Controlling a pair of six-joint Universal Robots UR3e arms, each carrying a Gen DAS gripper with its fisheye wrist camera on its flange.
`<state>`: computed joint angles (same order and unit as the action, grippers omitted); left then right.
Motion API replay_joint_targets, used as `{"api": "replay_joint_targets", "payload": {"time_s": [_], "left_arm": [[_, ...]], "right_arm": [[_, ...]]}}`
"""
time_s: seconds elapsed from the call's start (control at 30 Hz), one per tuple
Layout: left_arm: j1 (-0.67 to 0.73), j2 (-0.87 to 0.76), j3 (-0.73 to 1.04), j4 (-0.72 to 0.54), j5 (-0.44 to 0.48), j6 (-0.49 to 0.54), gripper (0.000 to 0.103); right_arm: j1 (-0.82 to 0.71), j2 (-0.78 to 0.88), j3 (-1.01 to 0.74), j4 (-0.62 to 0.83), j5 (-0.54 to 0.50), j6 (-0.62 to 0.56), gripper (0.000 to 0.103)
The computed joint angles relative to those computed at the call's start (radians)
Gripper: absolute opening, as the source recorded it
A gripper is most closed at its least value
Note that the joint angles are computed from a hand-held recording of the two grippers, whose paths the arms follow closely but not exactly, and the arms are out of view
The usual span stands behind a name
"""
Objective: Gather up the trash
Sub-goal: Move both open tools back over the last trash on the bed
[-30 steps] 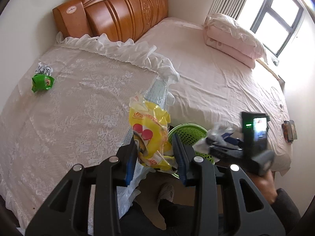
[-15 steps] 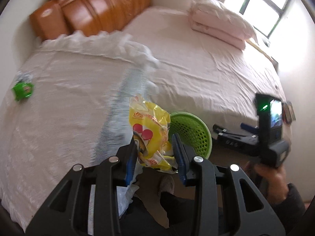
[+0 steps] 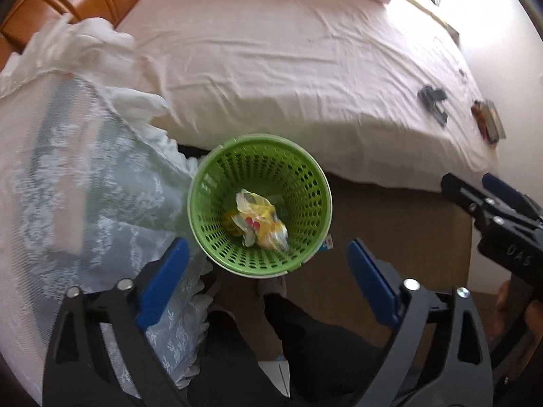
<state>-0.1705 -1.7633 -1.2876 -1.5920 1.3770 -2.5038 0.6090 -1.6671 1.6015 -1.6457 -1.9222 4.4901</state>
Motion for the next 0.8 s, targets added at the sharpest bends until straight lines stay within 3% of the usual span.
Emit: {"api": "replay_joint_targets", "payload": {"time_s": [0.3, 0.53, 0.7, 0.8], "left_arm": [[-0.002, 0.061, -0.01, 0.052, -0.032, -0.025, 0.095], [0.029, 0.071, 0.055, 0.09, -0.005, -0.037, 0.095], [0.155, 0.096, 0.127, 0.06, -0.054, -0.018, 0.095], [0.245, 0.112, 0.163, 0.041, -0.086, 0.008, 0.095]], "right_arm": [[-0.029, -0.066, 0.066, -0.018, -0.001, -0.001, 0.1], [-0.044, -0.023, 0.015, -0.038, 0.001, -0.033, 0.1], [-0.031, 0.088, -0.161, -0.047, 0.002, -0.081, 0.1], [-0.012, 0.216, -0.355, -0.038, -0.01, -0.149, 0.1]]}}
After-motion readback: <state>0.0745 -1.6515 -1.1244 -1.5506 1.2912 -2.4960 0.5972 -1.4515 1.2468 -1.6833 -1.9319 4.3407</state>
